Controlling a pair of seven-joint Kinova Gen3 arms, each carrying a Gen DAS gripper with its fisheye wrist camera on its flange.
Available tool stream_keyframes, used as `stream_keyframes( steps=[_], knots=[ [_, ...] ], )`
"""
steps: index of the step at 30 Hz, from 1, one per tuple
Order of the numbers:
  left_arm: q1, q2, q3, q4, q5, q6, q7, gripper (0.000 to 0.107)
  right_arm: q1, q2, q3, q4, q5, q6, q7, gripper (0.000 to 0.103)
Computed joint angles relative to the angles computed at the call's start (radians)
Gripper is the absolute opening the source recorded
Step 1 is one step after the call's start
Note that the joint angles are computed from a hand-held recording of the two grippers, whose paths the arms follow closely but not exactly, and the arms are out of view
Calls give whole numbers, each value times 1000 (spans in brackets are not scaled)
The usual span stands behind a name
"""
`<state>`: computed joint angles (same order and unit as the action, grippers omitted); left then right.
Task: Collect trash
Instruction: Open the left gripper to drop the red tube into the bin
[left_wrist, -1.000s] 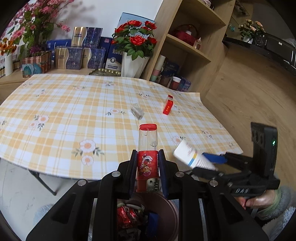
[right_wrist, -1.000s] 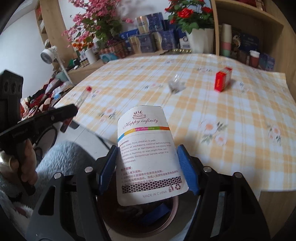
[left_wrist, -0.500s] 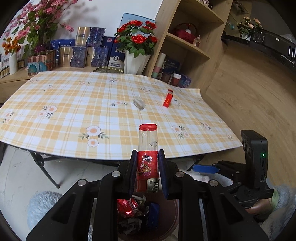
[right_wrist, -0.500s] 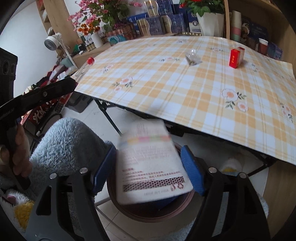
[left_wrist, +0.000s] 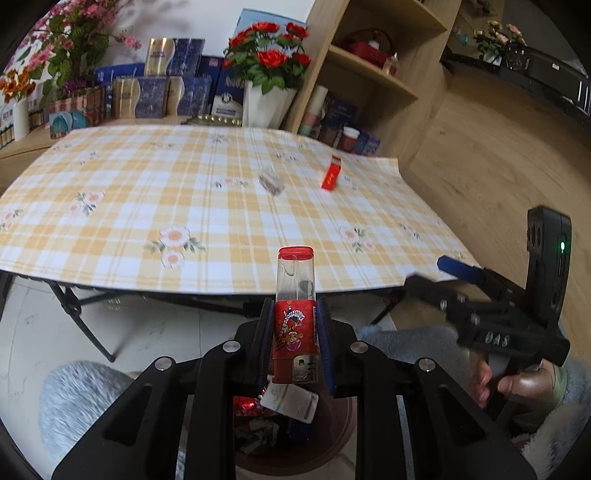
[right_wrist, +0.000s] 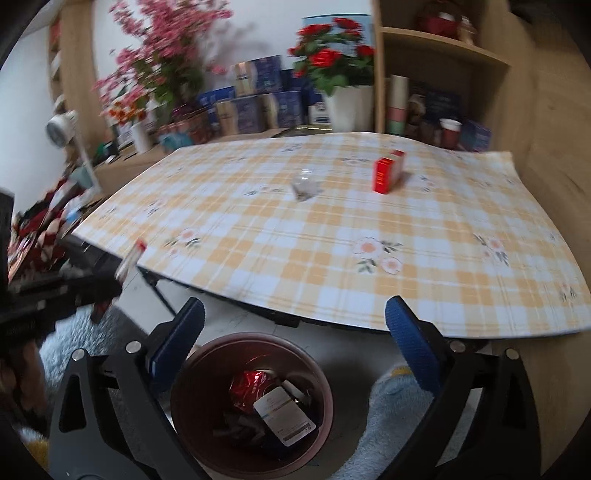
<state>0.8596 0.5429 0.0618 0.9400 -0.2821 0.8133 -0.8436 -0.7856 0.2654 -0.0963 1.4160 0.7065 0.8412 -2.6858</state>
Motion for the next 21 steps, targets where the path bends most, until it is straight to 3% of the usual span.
stream_keyframes(
  steps=[14,16,17,18,21],
  knots=[
    [-11,46,14,-49,52,67,-43,22,9,24,12,5,-19,46,-83,97],
    [-7,48,9,-53,49,69,-42,41,12,25,12,8,-27,46,-83,97],
    [6,50,-5,-59,36,78,-26,65,12,26,13,8,-28,47,-84,97],
    [26,49,-28,-56,11,78,4,78,12,27,13,8,-28,47,-86,97],
    [41,37,-48,-34,-23,55,63,92,8,30,18,6,-21,54,-95,97]
  ],
)
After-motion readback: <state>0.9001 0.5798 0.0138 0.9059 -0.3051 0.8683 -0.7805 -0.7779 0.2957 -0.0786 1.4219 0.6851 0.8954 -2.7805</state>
